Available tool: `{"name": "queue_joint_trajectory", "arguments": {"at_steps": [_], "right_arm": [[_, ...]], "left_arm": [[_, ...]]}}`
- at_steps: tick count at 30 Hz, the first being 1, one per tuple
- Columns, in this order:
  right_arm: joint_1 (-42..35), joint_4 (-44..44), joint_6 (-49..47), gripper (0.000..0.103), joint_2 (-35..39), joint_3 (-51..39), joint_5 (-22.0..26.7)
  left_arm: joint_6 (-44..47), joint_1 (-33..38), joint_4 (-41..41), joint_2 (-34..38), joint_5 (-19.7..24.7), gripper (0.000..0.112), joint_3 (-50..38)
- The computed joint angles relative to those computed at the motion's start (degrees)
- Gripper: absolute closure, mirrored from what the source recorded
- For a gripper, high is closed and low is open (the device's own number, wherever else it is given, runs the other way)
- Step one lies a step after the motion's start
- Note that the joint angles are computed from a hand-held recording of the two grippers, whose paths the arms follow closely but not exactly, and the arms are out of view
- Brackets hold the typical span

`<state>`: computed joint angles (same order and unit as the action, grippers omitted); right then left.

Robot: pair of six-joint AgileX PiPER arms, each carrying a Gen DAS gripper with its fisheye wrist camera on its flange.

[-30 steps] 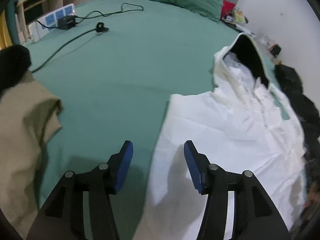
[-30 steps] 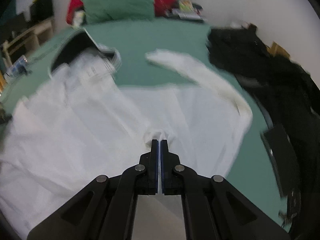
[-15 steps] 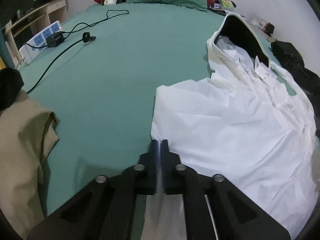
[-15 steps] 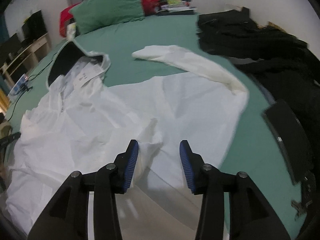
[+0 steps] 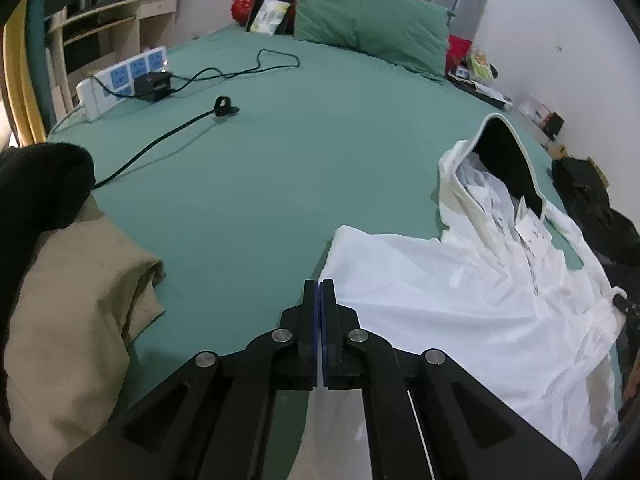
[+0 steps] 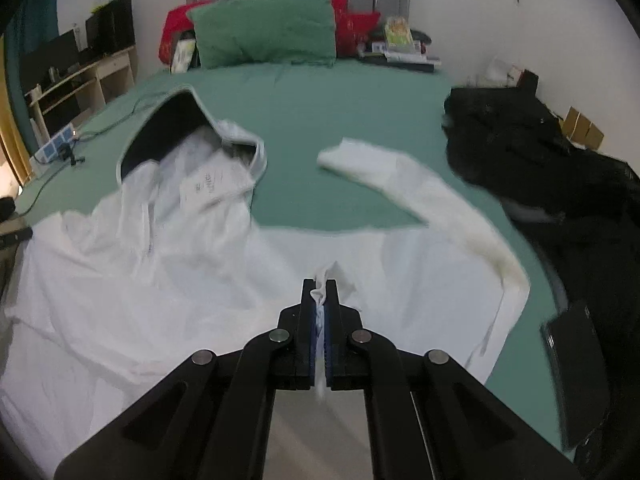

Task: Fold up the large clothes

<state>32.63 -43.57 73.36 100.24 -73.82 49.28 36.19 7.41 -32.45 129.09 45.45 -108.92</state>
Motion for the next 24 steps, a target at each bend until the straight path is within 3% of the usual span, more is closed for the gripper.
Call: {"name": "queue_joint_trajectory", "arguments": {"at_steps": [4, 6, 7, 9, 11, 12, 13, 14, 15, 16, 17, 24], "right_arm": [[-3.2, 1.4, -3.5, 0.101, 1.4, -1.0, -1.9], [-4.6, 4.3, -5.6, 0.100, 2.8, -0.8, -3.1], [-5.9, 7.8, -7.7, 0.100, 3.7, -0.4, -4.2], [-7.3, 11.2, -7.8, 0.099, 4.5, 1.7, -6.0], [-8.0, 12.1, -7.9, 0.089, 4.1, 3.2, -6.9], [-8.0, 11.1, -6.9, 0.071, 3.4, 3.9, -7.3], [-8.1, 9.8, -6.0, 0.044, 2.6, 4.2, -7.1], [-8.2, 7.9, -5.0, 0.033, 2.0, 4.0, -6.2], [-8.2, 6.1, -3.9, 0.027, 1.4, 4.0, -5.7], [-8.6, 3.5, -3.2, 0.027, 0.6, 4.2, -6.1], [-9.3, 3.0, -4.8, 0.027, 0.9, 3.4, -6.0], [-16.4, 4.7, -22.4, 0.027, 10.3, -11.0, -4.7]], "left_arm": [[-4.9, 0.8, 1.6, 2.6, 2.0, 0.111, -3.8], [-7.5, -0.3, 7.1, 2.6, -1.9, 0.111, -3.1], [-9.3, -0.6, 9.6, 3.4, -1.5, 0.111, -4.4], [-12.0, -0.1, 9.6, 6.4, 3.7, 0.111, -9.6], [-11.3, -0.1, 9.2, 5.5, 2.8, 0.111, -8.7], [-10.2, -0.4, 9.1, 4.5, 1.7, 0.110, -7.6], [-8.7, -0.5, 8.1, 3.5, 1.0, 0.104, -6.7], [-6.9, -0.5, 6.5, 2.9, 0.8, 0.097, -6.2], [-5.2, -0.5, 5.2, 2.2, 0.6, 0.075, -5.5], [-3.9, -0.6, 4.0, 1.5, 0.4, 0.055, -4.8], [-2.8, -0.4, 2.8, 1.6, 1.0, 0.052, -4.9], [-5.5, 0.0, 3.4, 6.7, 9.3, 0.051, -12.2]]}}
